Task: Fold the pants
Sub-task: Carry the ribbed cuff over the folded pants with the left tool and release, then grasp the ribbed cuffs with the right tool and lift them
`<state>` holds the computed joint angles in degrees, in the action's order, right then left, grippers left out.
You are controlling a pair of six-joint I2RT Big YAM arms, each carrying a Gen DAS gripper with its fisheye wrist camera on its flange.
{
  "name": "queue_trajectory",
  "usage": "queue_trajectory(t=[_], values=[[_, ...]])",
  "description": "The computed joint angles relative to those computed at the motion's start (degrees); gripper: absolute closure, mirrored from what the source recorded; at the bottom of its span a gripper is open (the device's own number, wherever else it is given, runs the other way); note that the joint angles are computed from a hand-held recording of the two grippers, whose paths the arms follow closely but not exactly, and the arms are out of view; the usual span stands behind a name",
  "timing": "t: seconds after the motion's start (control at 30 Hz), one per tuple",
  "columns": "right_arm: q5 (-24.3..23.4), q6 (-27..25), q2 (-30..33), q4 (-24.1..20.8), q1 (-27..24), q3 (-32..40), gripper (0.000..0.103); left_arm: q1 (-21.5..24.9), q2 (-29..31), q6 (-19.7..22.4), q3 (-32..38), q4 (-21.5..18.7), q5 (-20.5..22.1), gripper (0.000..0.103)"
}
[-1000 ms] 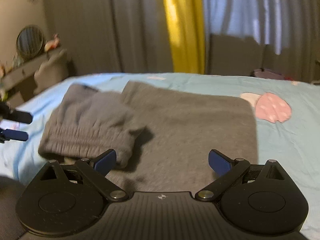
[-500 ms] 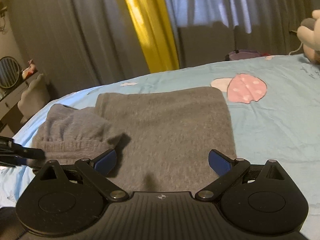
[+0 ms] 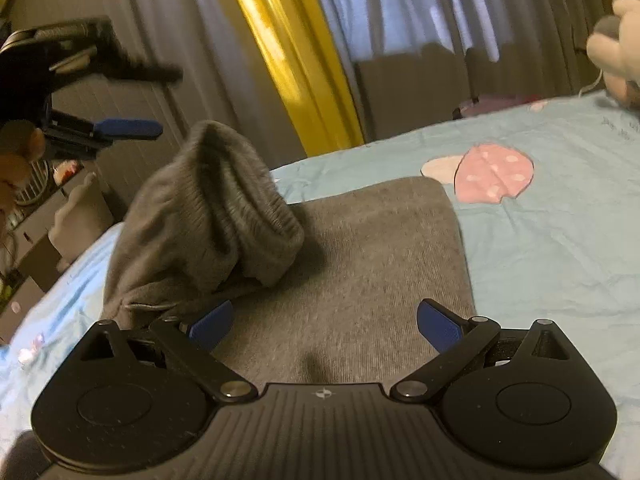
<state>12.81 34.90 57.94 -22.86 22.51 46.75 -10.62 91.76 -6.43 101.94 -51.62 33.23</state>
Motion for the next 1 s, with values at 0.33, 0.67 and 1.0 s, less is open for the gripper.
queue_trajectory(t=[0.33,0.67,1.0], values=[[-17.8,11.1,6.7,9.0,-8.9,2.7,0.004,10.8,-15.4,8.4,-27.2,9.4,-16.8,0.017],[-29.9,16.8,23.2,9.4,-10.6,14.6,0.004,15.3,-11.1,8.5,-30.1,4.7,-17.0,0.019],[-18.7,11.0,28.5,4.3,-5.5,22.7,0.049,19.3,-11.7,0.7,-31.9,5.2,-10.5,0.019]])
